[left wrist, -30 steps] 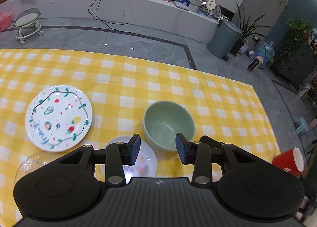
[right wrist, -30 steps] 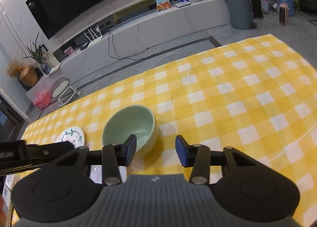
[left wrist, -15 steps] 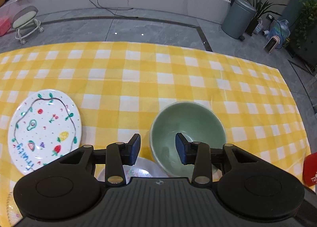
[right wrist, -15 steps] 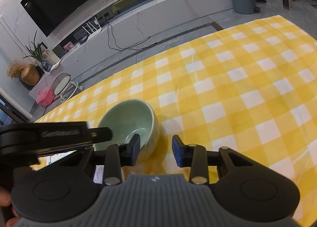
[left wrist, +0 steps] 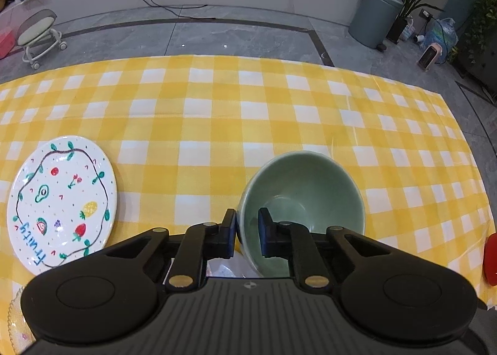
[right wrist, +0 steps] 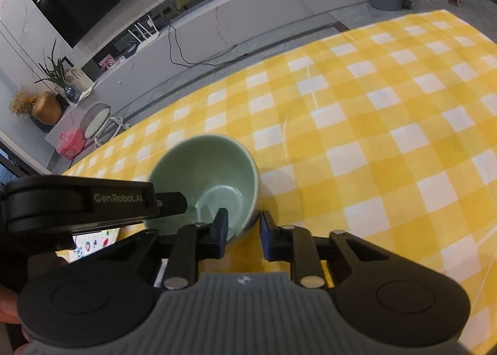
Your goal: Organize plates and bowls
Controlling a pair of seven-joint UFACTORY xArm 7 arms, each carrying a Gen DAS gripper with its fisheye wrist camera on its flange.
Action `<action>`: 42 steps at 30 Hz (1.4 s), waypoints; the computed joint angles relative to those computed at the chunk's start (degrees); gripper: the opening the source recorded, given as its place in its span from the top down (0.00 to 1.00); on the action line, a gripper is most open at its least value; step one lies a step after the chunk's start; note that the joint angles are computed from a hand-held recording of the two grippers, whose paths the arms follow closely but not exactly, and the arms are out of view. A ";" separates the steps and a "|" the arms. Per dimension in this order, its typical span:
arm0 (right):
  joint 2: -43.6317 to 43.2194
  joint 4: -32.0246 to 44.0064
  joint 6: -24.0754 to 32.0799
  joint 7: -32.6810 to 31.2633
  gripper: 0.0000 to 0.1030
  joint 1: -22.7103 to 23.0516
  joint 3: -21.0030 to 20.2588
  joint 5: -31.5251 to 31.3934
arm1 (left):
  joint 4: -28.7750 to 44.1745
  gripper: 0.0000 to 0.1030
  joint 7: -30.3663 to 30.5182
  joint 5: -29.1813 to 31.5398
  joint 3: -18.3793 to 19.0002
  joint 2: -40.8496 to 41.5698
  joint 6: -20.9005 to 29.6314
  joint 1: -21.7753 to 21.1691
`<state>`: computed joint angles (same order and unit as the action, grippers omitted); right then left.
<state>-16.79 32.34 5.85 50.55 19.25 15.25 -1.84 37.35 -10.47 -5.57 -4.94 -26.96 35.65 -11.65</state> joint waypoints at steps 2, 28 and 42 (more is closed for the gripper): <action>0.10 -0.17 0.19 -0.23 0.85 0.81 -0.83 1.01 | -0.07 0.90 -0.65 0.80 -0.53 -0.24 -0.09 0.38; -11.18 -1.50 9.52 -6.80 0.89 7.90 -4.63 11.34 | -0.83 0.94 -7.49 3.64 -1.93 -12.10 9.80 0.59; -22.96 -0.99 16.77 -12.19 0.89 17.91 -4.67 17.59 | 1.94 0.94 -9.19 6.69 -2.22 -30.30 32.36 4.28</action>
